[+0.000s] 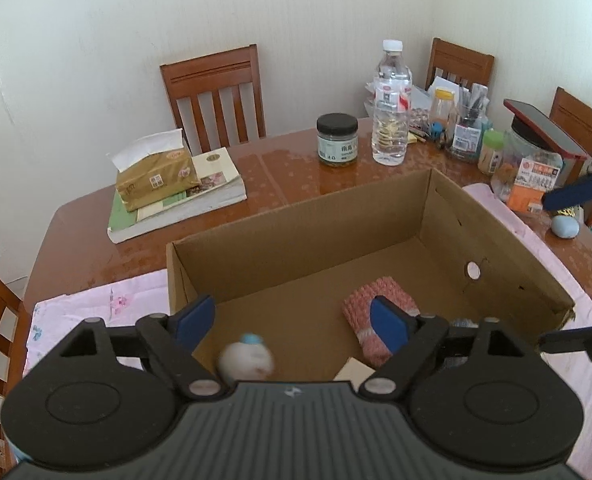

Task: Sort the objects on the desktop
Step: 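Open both tools to drop the toy and sock into the box, then withdraw both tools from the box toward the items on the cloth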

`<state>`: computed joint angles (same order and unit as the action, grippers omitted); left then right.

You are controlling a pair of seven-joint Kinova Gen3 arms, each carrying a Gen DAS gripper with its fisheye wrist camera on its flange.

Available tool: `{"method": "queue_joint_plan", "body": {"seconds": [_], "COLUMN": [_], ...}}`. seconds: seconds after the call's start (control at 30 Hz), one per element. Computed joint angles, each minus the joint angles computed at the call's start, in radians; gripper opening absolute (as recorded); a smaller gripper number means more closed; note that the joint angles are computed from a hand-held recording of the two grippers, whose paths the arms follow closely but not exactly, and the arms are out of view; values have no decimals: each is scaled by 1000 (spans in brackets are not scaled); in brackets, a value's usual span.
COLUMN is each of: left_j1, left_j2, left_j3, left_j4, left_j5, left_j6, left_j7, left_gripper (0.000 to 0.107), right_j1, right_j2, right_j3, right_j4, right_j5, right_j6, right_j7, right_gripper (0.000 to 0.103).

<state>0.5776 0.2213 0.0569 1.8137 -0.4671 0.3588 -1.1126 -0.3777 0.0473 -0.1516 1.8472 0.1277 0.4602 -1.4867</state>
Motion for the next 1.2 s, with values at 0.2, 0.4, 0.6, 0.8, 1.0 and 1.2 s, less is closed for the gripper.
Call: {"method": "queue_joint_plan", "body": {"seconds": [0.2,0.4,0.6,0.8,1.0,1.2], "left_j1": [-9,-23,-19,-26,-34,-45], "left_j2": [-25,-62,-98,-126,-172,-194], "left_j3": [17,41,61,94,134,176], "left_j4": [19,41,67,94,139,172], "left_j5": [3,10,-34,-61,-94,-98], "left_j6": [15,32,53,67,77,105], "left_j7": [-10,-9,44,80,126,173], "left_gripper": [90,90,90,90,90,90], "right_j1": [8,39,38,30,21,19], "right_j2": [-16,-33,-56,-88,-120,-148], "right_j3": [0,3,3,-10,-42,-64], "right_j4": [19,43,65,97,125,159], "right_j5": [-29,-196,-216,-192,-59,0], "right_j6": [-12,-30,-34,-53,-55,-48], "right_j7": [12,136,148,113,-22,-118], "right_gripper": [103,103,103,103,103,103]}}
